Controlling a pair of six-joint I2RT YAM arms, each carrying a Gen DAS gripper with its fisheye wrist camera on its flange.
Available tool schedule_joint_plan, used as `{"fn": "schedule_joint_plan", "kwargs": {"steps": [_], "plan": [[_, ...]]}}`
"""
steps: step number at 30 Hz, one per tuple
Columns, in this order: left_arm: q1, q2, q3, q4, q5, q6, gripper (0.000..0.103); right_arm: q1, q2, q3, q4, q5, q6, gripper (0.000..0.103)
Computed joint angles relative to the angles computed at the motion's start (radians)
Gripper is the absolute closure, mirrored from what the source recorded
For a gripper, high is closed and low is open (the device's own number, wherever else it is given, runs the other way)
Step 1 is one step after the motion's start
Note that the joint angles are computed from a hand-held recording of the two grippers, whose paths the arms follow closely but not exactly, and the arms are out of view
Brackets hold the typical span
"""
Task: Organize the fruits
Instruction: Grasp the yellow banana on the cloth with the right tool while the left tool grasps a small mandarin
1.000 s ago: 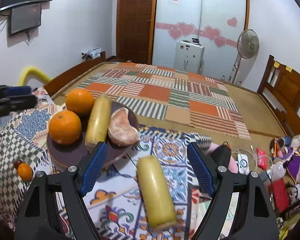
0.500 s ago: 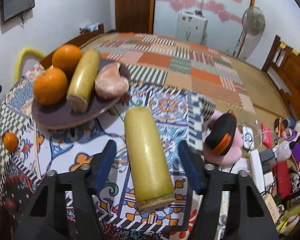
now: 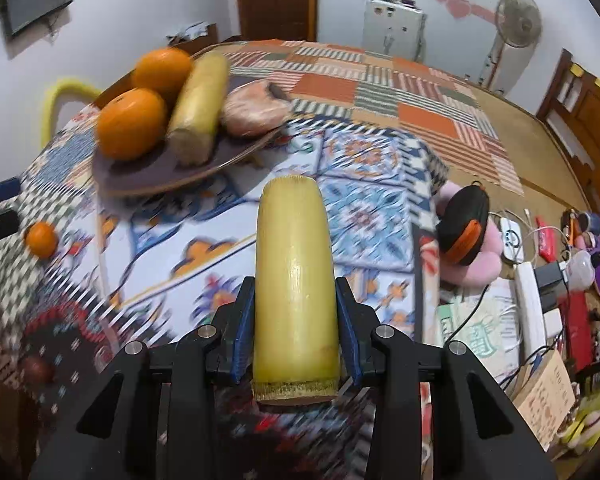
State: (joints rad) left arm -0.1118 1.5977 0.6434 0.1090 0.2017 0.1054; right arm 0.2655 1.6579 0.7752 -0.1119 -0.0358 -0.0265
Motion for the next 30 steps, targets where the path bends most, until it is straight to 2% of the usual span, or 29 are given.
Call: {"fn": "schedule_joint_plan", "kwargs": {"steps": [4,9,16,19,30], "plan": [[-0.015,0.021,-0.020,0.028,-0.012,0.002,0.030,0.032,-0.030,-0.020,0.003,0.019,-0.015,0.069],[-0.028,0.060,-0.025,0.061,-0.012,0.001,0.030,0.024,0.014,0.028,0.005,0.005,-0.008,0.068],[-0.046,0.097,-0.017,0.076,-0.016,0.027,0.054,0.020,0.069,0.066,0.025,-0.010,-0.008,0.068],[-0.049,0.100,-0.021,0.080,-0.012,0.032,0.068,0.019,0.063,0.052,0.042,-0.022,0.001,0.068],[-0.019,0.036,-0.040,0.074,0.003,0.022,0.069,0.035,-0.034,-0.007,0.110,-0.040,0.039,0.068]]}}
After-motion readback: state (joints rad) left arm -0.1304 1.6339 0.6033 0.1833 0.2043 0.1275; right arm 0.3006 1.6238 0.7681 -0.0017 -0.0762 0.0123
